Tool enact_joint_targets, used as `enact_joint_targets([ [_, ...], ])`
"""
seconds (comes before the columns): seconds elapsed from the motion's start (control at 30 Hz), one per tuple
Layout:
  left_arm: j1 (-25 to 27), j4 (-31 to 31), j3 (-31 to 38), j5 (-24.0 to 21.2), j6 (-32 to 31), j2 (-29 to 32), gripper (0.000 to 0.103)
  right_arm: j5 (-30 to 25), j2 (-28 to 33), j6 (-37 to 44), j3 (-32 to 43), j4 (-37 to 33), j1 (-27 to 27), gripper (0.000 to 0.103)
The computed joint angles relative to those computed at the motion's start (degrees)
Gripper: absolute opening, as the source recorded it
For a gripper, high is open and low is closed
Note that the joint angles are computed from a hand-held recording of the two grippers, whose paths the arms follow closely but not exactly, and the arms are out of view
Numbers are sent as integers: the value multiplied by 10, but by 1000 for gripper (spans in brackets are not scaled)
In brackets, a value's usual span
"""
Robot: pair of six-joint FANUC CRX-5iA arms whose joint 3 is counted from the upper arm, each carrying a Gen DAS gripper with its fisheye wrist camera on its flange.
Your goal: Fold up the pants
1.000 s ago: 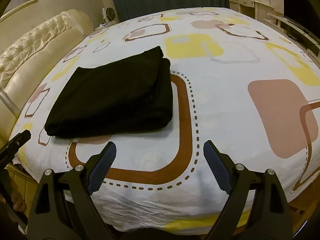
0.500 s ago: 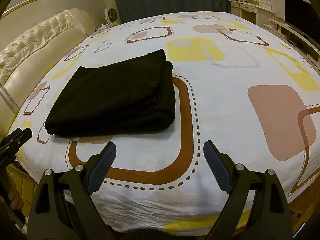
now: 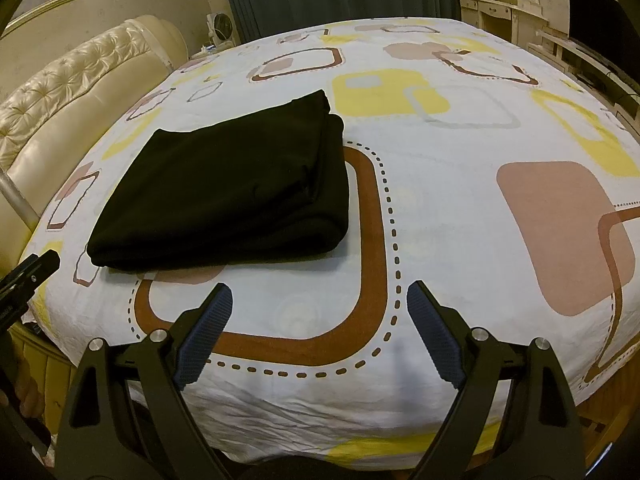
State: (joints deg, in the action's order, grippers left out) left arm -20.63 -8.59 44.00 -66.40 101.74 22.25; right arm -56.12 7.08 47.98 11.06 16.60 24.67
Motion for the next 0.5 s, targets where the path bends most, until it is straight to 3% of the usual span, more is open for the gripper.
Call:
enact_joint_targets([
  [0.5, -3, -10, -1, 1, 5, -1, 86, -3, 2, 8, 1, -10, -3, 89],
])
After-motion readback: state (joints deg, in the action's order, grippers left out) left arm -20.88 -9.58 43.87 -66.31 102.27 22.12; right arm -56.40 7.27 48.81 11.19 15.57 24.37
